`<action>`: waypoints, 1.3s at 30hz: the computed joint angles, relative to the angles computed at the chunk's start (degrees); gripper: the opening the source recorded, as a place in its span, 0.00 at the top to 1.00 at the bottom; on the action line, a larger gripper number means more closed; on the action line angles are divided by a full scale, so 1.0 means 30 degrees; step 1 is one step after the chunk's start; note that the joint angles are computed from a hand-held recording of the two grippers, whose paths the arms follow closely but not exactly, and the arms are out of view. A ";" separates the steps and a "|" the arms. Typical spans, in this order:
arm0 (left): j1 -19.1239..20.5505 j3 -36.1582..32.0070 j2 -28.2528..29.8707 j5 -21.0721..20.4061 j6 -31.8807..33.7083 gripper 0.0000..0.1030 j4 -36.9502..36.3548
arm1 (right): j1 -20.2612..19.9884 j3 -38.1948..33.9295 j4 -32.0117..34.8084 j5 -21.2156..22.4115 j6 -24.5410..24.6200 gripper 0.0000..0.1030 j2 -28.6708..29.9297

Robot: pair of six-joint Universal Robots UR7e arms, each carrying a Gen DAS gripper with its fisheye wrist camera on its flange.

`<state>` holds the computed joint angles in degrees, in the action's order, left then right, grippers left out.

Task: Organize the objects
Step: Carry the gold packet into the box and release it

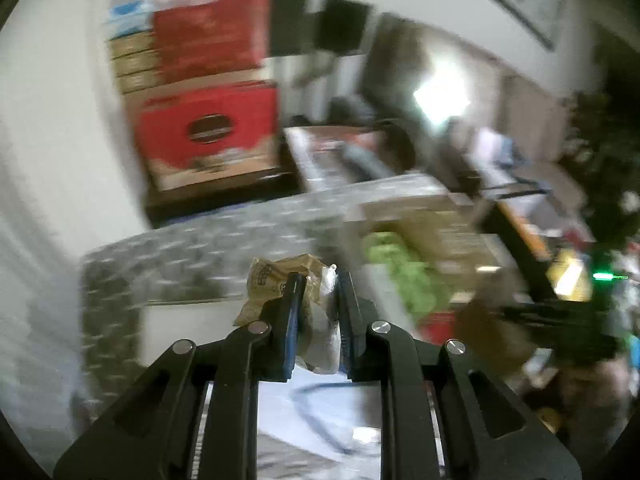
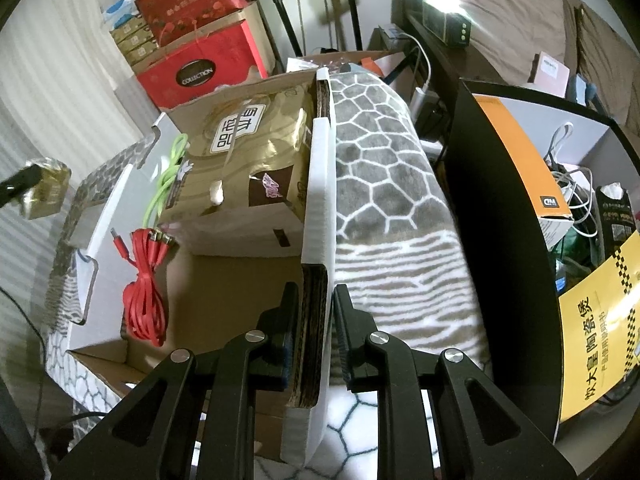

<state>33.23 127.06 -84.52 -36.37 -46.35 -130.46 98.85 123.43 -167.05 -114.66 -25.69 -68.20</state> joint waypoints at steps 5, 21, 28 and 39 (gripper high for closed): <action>-0.0354 -0.0514 0.1640 -0.2989 0.2914 0.84 -0.3247 | -0.0046 0.0017 0.0212 0.0227 0.0119 0.82 -0.0240; 0.0183 -0.3215 0.7260 -0.7986 0.7956 0.83 -0.3737 | -0.0107 0.0133 0.0379 0.0387 0.0133 0.82 -0.0556; 0.0784 -0.3625 0.8226 -0.8639 0.8696 0.76 -0.2382 | -0.0103 0.0178 0.0368 0.0374 0.0163 0.82 -0.0561; 0.1057 -0.2431 0.6801 -0.7957 0.7325 0.45 -0.3262 | -0.0120 0.0205 0.0380 0.0396 0.0129 0.82 -0.0586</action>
<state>36.40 119.76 -64.11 -60.24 -24.37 -140.24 98.49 124.04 -165.91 -113.47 -25.30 -69.96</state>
